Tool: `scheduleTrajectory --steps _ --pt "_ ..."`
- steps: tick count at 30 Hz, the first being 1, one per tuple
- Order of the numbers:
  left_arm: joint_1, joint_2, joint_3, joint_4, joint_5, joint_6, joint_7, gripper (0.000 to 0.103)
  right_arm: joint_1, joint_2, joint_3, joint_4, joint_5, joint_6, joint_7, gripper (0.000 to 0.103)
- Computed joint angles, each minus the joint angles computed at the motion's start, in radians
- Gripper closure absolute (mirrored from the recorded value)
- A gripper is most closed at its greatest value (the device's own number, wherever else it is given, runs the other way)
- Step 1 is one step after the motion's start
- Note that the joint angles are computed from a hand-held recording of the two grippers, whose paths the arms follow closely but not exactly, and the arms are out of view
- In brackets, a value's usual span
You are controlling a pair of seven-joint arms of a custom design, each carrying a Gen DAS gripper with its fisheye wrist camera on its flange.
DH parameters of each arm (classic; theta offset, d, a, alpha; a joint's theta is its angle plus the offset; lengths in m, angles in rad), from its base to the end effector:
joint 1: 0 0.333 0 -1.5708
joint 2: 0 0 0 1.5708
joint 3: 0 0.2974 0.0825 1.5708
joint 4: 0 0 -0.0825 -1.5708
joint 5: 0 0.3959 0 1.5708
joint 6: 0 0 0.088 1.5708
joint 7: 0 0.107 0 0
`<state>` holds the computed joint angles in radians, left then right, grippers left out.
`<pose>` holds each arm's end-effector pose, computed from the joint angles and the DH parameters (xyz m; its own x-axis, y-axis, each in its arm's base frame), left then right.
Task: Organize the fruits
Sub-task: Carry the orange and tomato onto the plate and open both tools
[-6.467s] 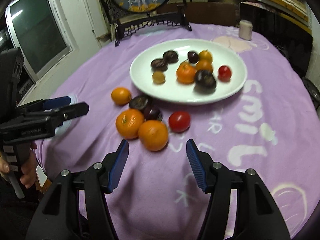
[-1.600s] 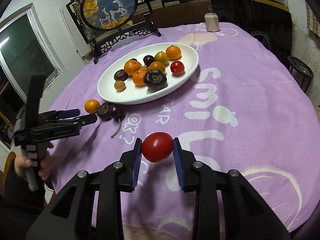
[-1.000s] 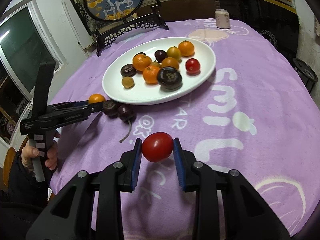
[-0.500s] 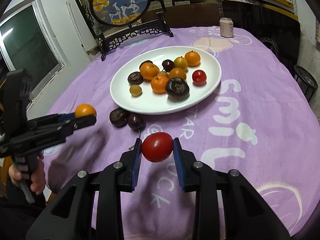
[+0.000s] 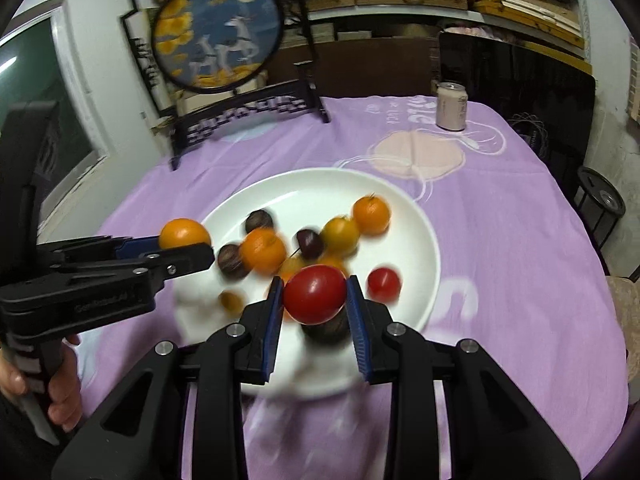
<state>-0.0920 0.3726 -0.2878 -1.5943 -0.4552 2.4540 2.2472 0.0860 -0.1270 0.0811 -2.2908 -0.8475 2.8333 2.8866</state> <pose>0.6673 -0.2379 0.4592 -0.6954 -0.7013 0.1571 -0.6309 0.4910 -0.6007 0.5302 0.1293 0.4413 -0.3298 -0.9275 -0.1762 -0.6254 0.3545 -0.6951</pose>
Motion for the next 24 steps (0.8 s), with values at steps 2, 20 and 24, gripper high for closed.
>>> scheduleTrajectory --steps 2,20,24 --pt "-0.036 0.070 0.020 0.099 0.067 -0.027 -0.071 0.062 -0.004 0.049 -0.020 0.037 0.038 -0.001 -0.038 0.071" --pt "0.041 0.048 -0.061 0.073 -0.010 0.035 -0.047 0.015 0.014 -0.026 -0.040 -0.029 0.009 -0.005 0.022 0.043" --pt "0.110 -0.133 -0.066 -0.173 -0.215 0.098 0.142 0.014 -0.020 -0.142 0.039 -0.157 -0.035 0.028 0.131 0.042"
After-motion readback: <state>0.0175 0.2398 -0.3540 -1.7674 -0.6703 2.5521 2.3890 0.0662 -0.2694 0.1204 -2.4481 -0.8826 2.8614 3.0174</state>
